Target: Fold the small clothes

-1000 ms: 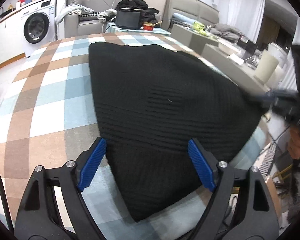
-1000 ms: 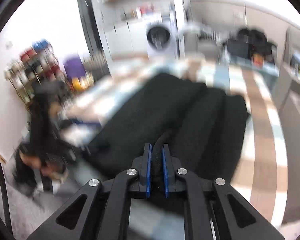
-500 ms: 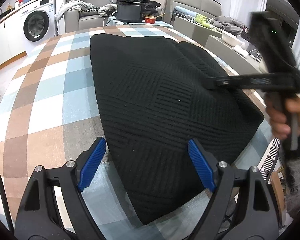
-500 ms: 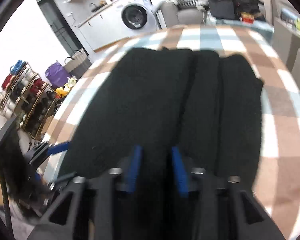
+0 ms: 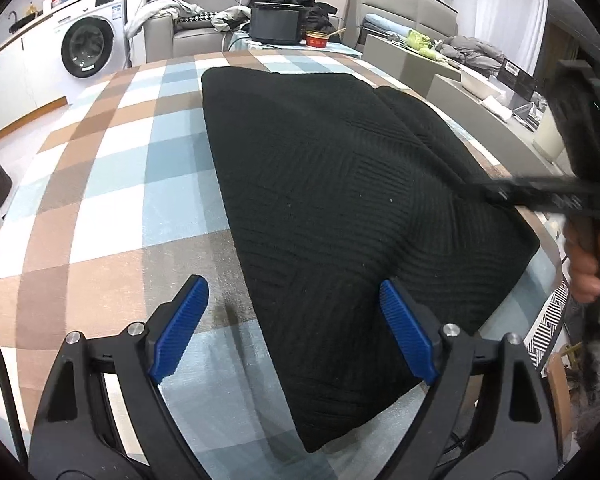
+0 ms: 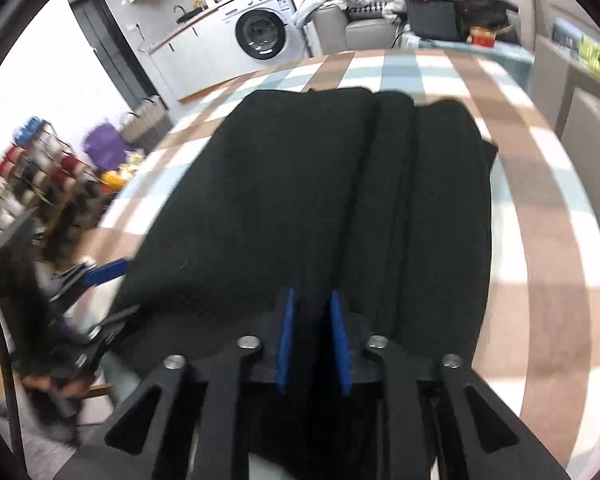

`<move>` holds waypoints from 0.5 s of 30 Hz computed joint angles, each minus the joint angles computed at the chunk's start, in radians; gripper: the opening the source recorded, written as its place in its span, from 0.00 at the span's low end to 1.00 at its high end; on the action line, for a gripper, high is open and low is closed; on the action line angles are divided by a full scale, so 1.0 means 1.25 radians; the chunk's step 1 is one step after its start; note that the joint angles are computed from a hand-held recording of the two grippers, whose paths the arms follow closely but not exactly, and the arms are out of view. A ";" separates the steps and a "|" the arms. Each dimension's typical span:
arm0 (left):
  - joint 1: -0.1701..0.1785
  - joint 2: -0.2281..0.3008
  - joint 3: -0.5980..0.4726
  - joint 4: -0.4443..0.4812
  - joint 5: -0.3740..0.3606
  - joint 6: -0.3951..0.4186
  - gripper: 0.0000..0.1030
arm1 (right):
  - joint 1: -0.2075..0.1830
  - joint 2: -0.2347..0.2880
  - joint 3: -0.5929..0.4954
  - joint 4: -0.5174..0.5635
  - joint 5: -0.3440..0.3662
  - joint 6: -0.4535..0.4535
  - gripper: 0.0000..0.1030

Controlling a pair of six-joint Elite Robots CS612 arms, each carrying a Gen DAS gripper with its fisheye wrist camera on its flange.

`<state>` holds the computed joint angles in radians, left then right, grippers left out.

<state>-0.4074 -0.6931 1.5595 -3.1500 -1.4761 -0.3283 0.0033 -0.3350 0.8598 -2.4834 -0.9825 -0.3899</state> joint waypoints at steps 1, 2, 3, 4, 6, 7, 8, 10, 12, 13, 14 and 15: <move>0.001 0.000 -0.001 -0.001 -0.001 0.003 0.84 | -0.003 -0.007 0.015 0.008 0.012 -0.019 0.26; 0.000 0.000 0.001 -0.002 -0.001 0.003 0.84 | -0.007 -0.013 0.030 0.009 0.030 -0.030 0.27; 0.002 0.001 -0.002 0.002 -0.007 0.001 0.84 | -0.008 -0.013 0.040 -0.010 0.037 -0.023 0.28; 0.003 0.002 -0.003 0.004 -0.012 -0.004 0.84 | -0.006 -0.003 0.033 -0.022 0.038 -0.014 0.28; 0.004 0.001 -0.001 0.004 -0.019 -0.016 0.84 | -0.002 -0.009 0.040 -0.030 0.027 -0.021 0.15; 0.005 0.000 -0.001 0.005 -0.021 -0.017 0.84 | 0.000 -0.022 0.067 -0.060 0.016 -0.036 0.06; 0.004 -0.001 0.000 0.005 -0.016 -0.015 0.84 | 0.005 -0.033 0.091 -0.125 -0.002 -0.032 0.06; 0.002 -0.004 0.004 -0.001 -0.001 -0.014 0.84 | 0.002 -0.058 0.138 -0.200 0.003 -0.007 0.05; 0.002 -0.005 0.007 -0.013 0.003 -0.015 0.84 | 0.001 -0.075 0.168 -0.242 -0.005 0.013 0.05; 0.004 -0.004 0.008 -0.021 -0.003 -0.014 0.84 | 0.003 -0.080 0.180 -0.253 -0.032 0.019 0.05; 0.004 -0.004 0.006 -0.018 -0.005 -0.014 0.84 | 0.008 -0.078 0.180 -0.251 -0.073 0.020 0.05; 0.004 -0.003 0.004 -0.010 -0.002 -0.016 0.84 | 0.012 -0.075 0.175 -0.215 -0.108 0.009 0.07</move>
